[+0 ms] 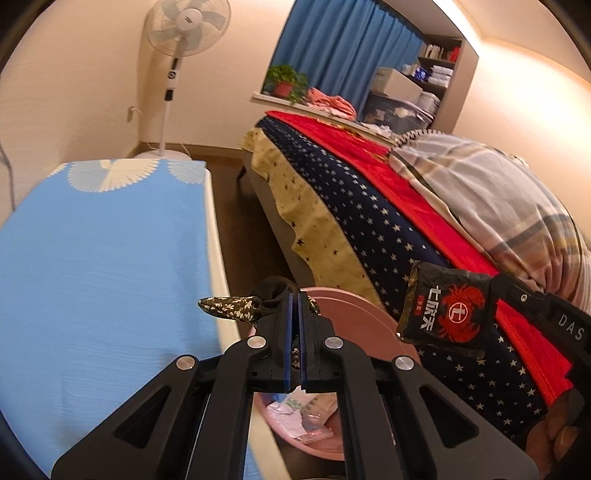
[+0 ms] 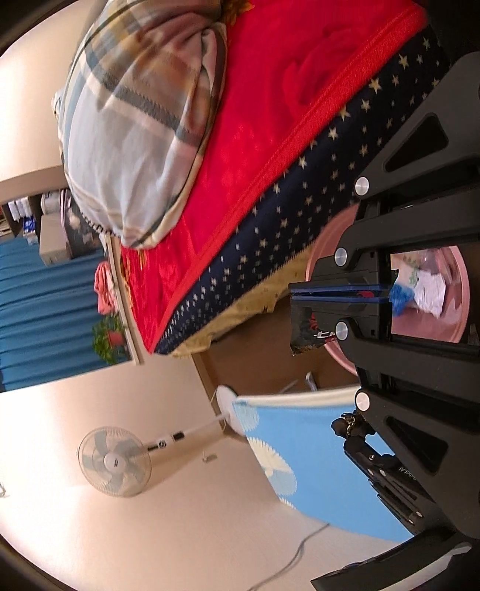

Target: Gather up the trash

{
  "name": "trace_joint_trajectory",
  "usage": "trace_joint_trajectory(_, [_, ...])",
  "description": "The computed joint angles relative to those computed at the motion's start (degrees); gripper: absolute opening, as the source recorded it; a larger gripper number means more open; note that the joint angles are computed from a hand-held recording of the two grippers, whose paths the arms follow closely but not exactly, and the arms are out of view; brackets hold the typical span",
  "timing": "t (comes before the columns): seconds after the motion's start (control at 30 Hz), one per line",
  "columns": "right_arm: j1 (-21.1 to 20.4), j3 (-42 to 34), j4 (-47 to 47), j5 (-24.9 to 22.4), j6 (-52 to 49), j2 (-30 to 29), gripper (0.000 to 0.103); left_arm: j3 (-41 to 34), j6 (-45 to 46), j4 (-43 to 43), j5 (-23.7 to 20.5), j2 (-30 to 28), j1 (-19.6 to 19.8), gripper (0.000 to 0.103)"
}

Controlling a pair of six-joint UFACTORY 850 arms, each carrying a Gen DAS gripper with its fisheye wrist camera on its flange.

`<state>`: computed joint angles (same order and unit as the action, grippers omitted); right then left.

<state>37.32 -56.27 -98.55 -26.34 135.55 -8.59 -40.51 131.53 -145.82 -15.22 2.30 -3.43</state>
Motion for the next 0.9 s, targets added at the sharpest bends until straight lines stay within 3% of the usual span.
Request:
trace_joint_trajectory(0.27, [-0.81, -0.95, 4.91, -0.98, -4.33, -1.29, 0.002, -1.96, -5.31, 6.32, -0.08, -3.44, -1.41, 0.003])
trace_joint_trajectory(0.43, [-0.98, -1.8, 6.92, -1.76, -5.61, -2.32, 0.007, -2.87, -15.81, 19.0, -1.75, -5.13, -0.65, 0.004])
trace_joint_trajectory(0.5, [-0.84, -2.38, 8.72, -2.91, -6.74, -2.81, 0.009, -2.95, -17.93, 21.41, -1.98, -5.35, -0.21, 0.014])
trace_joint_trajectory(0.57, [-1.07, -2.46, 9.13, -2.71, -6.66, -2.89, 0.018, -2.79, -18.1, 21.41, -1.97, -5.19, 0.29, 0.029])
trace_joint_trajectory(0.63, [-1.03, -2.44, 9.47, -3.21, -6.43, -2.85, 0.048, -2.36, -17.89, 20.68, -1.98, -4.61, 1.01, 0.033])
trace_joint_trajectory(0.77, [-0.54, -2.09, 9.41, -3.94, -5.88, -2.17, 0.056, -1.42, -19.71, 21.9, -1.96, -2.77, 2.65, 0.035])
trace_joint_trajectory(0.83, [-0.07, -1.77, 9.58, -4.15, -6.42, -1.53, 0.066, -0.75, -20.2, 22.24, -1.52, -1.05, 3.34, 0.04])
trace_joint_trajectory(0.9, [0.5, -1.26, 9.22, -4.27, -6.83, -0.5, 0.07, -0.33, -20.3, 22.18, -1.13, 0.61, 3.92, 0.052])
